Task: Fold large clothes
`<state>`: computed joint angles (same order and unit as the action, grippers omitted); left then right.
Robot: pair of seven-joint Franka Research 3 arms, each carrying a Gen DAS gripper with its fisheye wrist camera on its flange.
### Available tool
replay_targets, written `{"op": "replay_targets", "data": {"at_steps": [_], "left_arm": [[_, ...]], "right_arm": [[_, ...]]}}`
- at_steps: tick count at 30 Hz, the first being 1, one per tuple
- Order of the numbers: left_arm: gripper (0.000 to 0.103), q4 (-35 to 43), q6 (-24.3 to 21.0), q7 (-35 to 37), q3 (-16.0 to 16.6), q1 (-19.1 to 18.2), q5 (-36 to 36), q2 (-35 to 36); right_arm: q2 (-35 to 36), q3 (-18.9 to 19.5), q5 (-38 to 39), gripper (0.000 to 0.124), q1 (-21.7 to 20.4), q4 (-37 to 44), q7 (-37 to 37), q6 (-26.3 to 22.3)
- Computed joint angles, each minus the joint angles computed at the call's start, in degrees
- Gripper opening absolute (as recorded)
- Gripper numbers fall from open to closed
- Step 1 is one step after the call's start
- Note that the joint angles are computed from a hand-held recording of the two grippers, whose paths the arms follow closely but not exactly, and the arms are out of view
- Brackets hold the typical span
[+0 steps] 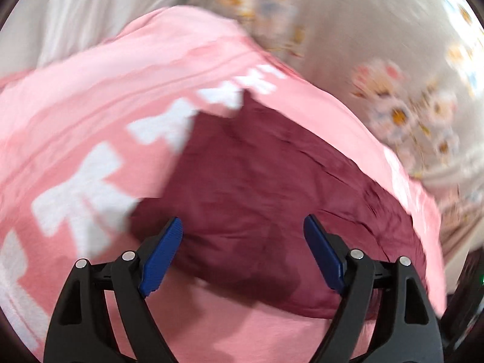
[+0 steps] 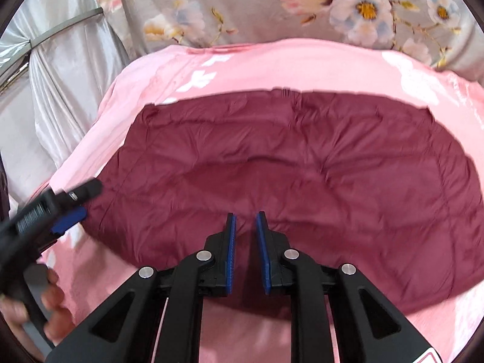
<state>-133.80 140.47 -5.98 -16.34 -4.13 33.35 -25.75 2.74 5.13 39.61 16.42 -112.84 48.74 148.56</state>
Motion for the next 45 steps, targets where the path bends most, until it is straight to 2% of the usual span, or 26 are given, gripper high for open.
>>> {"op": "replay_targets", "data": {"at_steps": [3, 6, 7, 9, 10, 11, 12, 13, 14, 15, 17, 20, 24, 27, 29, 33, 35, 38, 41, 45], "left_arm": [[0.08, -2.81, 0.79, -1.41, 1.4, -0.18, -2.95, -1.82], [0.08, -7.14, 8.06, -4.38, 2.96, -0.4, -6.35, -3.06], [0.08, -7.1, 9.0, -4.32, 2.93, -0.23, -7.1, -2.33], [0.078, -5.48, 7.27, -2.46, 2.23, 0.21, -6.98, -1.23], [0.075, -5.05, 7.65, -1.81, 2.28, 0.17, -7.18, -0.73], [0.064, -5.45, 8.28, -1.47, 2.59, -0.02, -7.81, -1.11], [0.059, -5.5, 9.41, -1.24, 2.91, -0.06, -8.44, -0.97], [0.049, -5.96, 10.91, -0.89, 3.31, -0.13, -9.02, -1.32], [0.035, -5.81, 10.93, -0.12, 3.35, -0.09, -9.34, -1.39], [0.026, -5.45, 10.52, 1.16, 3.41, -0.18, -9.51, -1.68], [0.015, -5.2, 11.56, 2.14, 3.01, 0.39, -8.98, -2.78], [0.01, -3.18, 12.68, 3.72, 1.71, 1.29, -7.39, -3.79], [0.007, 4.95, 11.44, 8.43, -0.97, 1.73, -3.41, -1.32], [0.006, 11.8, 12.61, 11.81, -2.27, 0.87, -1.12, 3.01], [0.006, 17.02, 12.63, 14.57, -3.02, -0.27, 0.2, 7.1], [0.006, 28.91, 13.2, 21.78, -2.92, -4.38, 1.12, 18.37], [0.006, 34.84, 12.77, 26.21, -2.42, -6.91, 0.24, 24.4], [0.006, 43.23, 10.85, 33.37, -2.04, -10.26, -3.1, 33.26], [0.006, 51.97, 7.26, 39.16, -2.04, -13.35, -6.76, 42.31], [0.006, 63.87, 0.41, 45.04, -2.13, -16.73, -13.24, 54.09]], "right_arm": [[0.19, 0.02, -2.04, 0.017, 0.26, -0.67, 1.68, -0.35], [1.17, 0.03, -1.96, 0.017, 0.09, 0.04, 1.67, -1.14], [1.32, -0.03, -1.27, 0.017, -0.17, 0.41, 1.42, -1.99], [1.57, -0.37, 0.91, 0.016, -1.07, 1.97, 1.45, -5.6], [1.42, -0.72, 2.92, 0.015, -1.83, 2.79, 1.6, -8.01], [0.83, -1.0, 4.29, 0.015, -2.39, 2.8, 1.33, -9.31], [0.17, -1.35, 5.0, 0.015, -2.86, 2.67, 0.94, -9.85], [-0.77, -1.69, 4.99, 0.015, -3.2, 2.03, 0.46, -9.51], [-1.24, -2.01, 4.35, 0.015, -3.45, 1.77, 0.31, -9.58], [-1.26, -2.23, 3.19, 0.015, -3.6, 1.9, 0.75, -10.07], [-0.56, -2.58, -0.06, 0.011, -3.89, 2.2, 2.41, -11.17], [0.7, -2.48, -0.26, 0.01, -4.17, 1.77, 2.31, -11.03], [1.98, -2.05, 1.39, 0.01, -4.43, 2.25, 1.07, -10.73], [2.43, -1.6, 2.55, 0.007, -4.4, 2.03, -0.88, -9.43], [2.33, -1.79, 3.98, 0.006, -4.89, 2.12, -1.07, -10.59], [-1.12, -3.37, 7.33, 0.005, -6.97, 0.66, -1.7, -15.05], [-3.97, -4.24, 6.23, 0.005, -7.52, -1.51, -2.26, -13.36], [-7.83, -6.01, 3.63, 0.005, -8.75, -4.83, -2.01, -10.28], [-9.57, -7.85, 1.06, 0.005, -10.54, -6.56, 0.42, -9.46], [-9.78, -9.21, -3.11, 0.006, -12.84, -7.75, 4.43, -7.95]]}}
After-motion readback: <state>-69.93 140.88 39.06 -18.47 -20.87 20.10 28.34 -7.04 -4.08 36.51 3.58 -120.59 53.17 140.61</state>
